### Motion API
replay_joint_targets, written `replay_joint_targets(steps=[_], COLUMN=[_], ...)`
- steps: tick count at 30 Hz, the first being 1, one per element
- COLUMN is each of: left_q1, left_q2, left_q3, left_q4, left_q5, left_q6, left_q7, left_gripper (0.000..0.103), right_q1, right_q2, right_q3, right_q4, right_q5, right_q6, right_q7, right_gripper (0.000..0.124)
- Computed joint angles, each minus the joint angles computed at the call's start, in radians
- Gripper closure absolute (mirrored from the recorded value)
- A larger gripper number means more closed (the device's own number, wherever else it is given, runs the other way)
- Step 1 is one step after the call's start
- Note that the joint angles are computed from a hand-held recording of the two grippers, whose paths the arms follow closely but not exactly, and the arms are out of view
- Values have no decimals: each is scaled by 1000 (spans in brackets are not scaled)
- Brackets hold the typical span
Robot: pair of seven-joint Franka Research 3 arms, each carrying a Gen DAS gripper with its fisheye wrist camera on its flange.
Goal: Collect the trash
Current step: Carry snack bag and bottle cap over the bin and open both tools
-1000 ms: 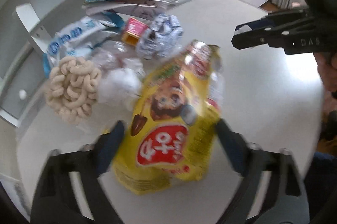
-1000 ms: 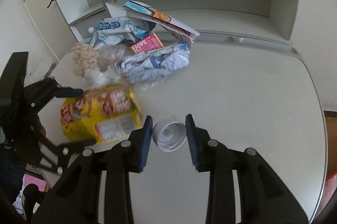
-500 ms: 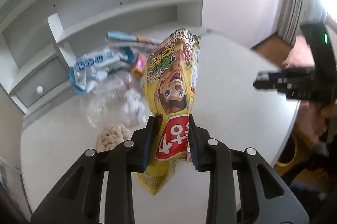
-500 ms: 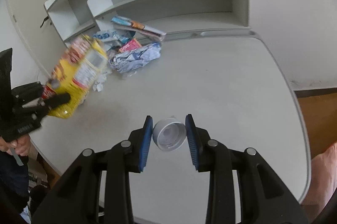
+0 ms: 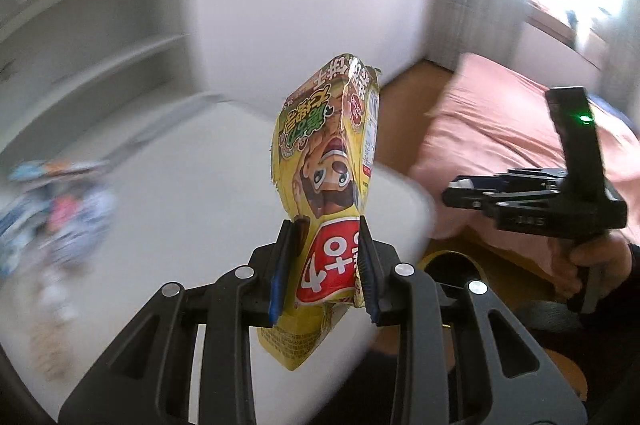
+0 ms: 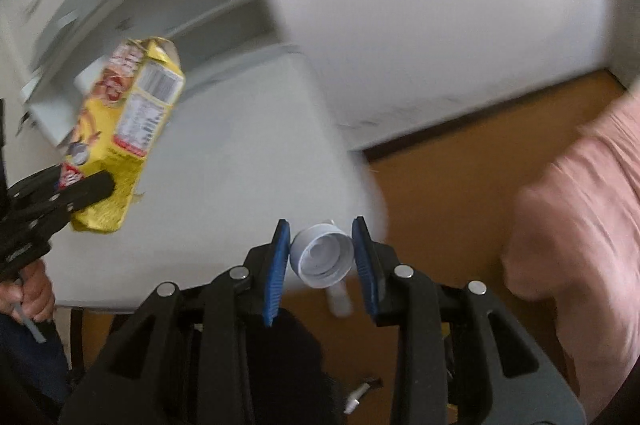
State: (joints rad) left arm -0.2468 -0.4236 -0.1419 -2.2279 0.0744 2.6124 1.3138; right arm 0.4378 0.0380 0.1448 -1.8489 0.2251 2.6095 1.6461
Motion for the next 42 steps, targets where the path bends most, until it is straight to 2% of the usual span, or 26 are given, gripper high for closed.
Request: replay_joint_targets(steps=[3, 5, 8, 11, 15, 23, 26, 28, 30, 38, 42], left_q1=[-78, -104, -125, -126, -129, -153, -150, -152, -163, -165, -159], left_q2=[124, 209, 339, 479, 663, 913, 927, 946, 970, 975, 941], left_q3=[-11, -33, -72, -116, -165, -205, -218, -225, -216, -211, -209], left_q4=[76, 132, 215, 305, 434, 648, 642, 660, 689, 709, 682], left_q5=[-69, -99, -144, -172, -144, -100, -104, -106, -93, -81, -77], left_q6=[33, 41, 36, 1, -71, -194, -200, -198, -199, -219, -206], left_q7=[71, 105, 149, 191, 179, 159, 161, 170, 159, 134, 125], left_gripper=[73, 73, 73, 73, 73, 73, 70, 57, 48, 46, 37], right_q1=[-47, -91, -145, -175, -199, -224, -229, -232, -233, -230, -228], right_q2=[-81, -115, -129, -113, -101, -105, -107, -104, -96, -86, -85], right_q3=[-36, -49, -65, -80, -99, -108, -110, -110, -109, -106, -103], right_q4=[-145, -222, -303, -357, -415, -479, -492, -495, -486, -475, -467], right_q5=[-112, -183, -199, -148, -54, 38, 62, 71, 72, 85, 70], right_q6=[28, 27, 19, 3, -35, -42, -42, -39, -38, -44, -45], right_q7=[139, 231, 288, 282, 244, 189, 172, 170, 177, 158, 167], right_gripper=[92, 92, 92, 92, 92, 92, 92, 92, 92, 92, 91])
